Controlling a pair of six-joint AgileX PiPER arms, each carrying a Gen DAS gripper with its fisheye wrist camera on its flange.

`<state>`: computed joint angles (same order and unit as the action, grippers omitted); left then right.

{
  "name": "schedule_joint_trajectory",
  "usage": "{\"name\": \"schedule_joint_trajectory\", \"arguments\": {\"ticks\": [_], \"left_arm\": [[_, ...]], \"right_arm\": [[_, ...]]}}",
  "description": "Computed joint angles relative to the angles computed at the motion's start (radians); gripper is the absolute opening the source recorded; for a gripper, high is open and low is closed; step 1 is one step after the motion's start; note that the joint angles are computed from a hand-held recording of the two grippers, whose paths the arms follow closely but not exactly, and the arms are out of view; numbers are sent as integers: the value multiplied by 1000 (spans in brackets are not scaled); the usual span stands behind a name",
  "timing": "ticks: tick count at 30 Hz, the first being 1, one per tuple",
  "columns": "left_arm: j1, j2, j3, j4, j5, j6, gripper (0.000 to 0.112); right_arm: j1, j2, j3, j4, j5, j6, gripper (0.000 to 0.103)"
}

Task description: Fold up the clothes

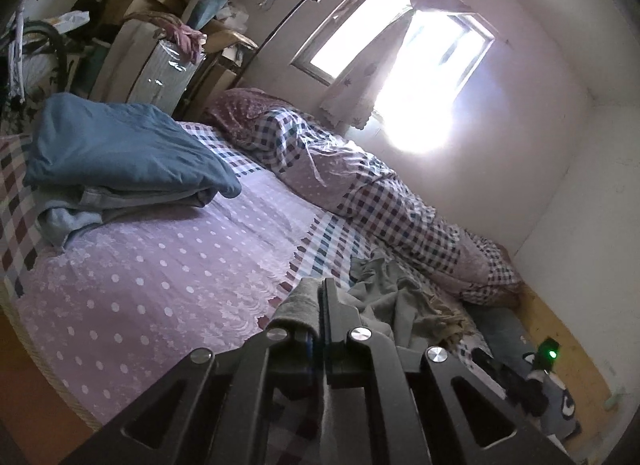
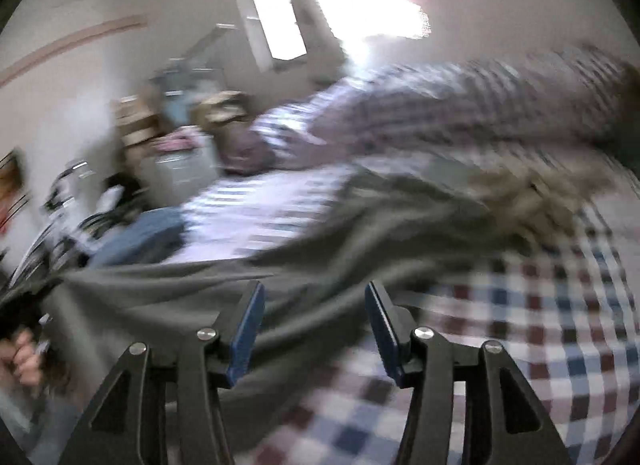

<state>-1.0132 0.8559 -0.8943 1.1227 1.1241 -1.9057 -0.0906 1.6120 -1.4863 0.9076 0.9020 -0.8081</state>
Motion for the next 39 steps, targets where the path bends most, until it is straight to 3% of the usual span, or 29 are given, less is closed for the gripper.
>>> {"name": "schedule_joint_trajectory", "arguments": {"ticks": [4,10,13,15,18,20,23,28,31,35,39], "left_arm": [[7,-5,-3,-23,11,20,7],[66,-41,28,-74,-45,37,26],[96,-50,39,-100,-90,59,50],[110,-49,41,-116,-110,74,71],[139,-44,47,-150,-145,94,84],[162,-38,50,-179,-167,110,86],[281,-27,56,-317,-270,224,87],[467,29,46,-615,-360,478,89],[446,60,31,-591,-280,423,89],[464,22,60,-579,-279,360,89],[445,4,71,-546,-270,308,89]], "right_arm": [[29,109,-114,-123,-26,172,57],[52,226,-199,-208,-33,293,57],[57,331,-301,-246,-16,375,57],[64,392,-367,-274,-6,426,57],[68,476,-465,-311,18,512,57],[69,536,-543,-326,52,566,55],[82,612,-660,-364,108,624,50],[115,679,-781,-434,161,652,11],[130,603,-667,-457,63,619,6],[117,458,-475,-433,-76,559,6],[73,321,-340,-377,-140,498,5]]}}
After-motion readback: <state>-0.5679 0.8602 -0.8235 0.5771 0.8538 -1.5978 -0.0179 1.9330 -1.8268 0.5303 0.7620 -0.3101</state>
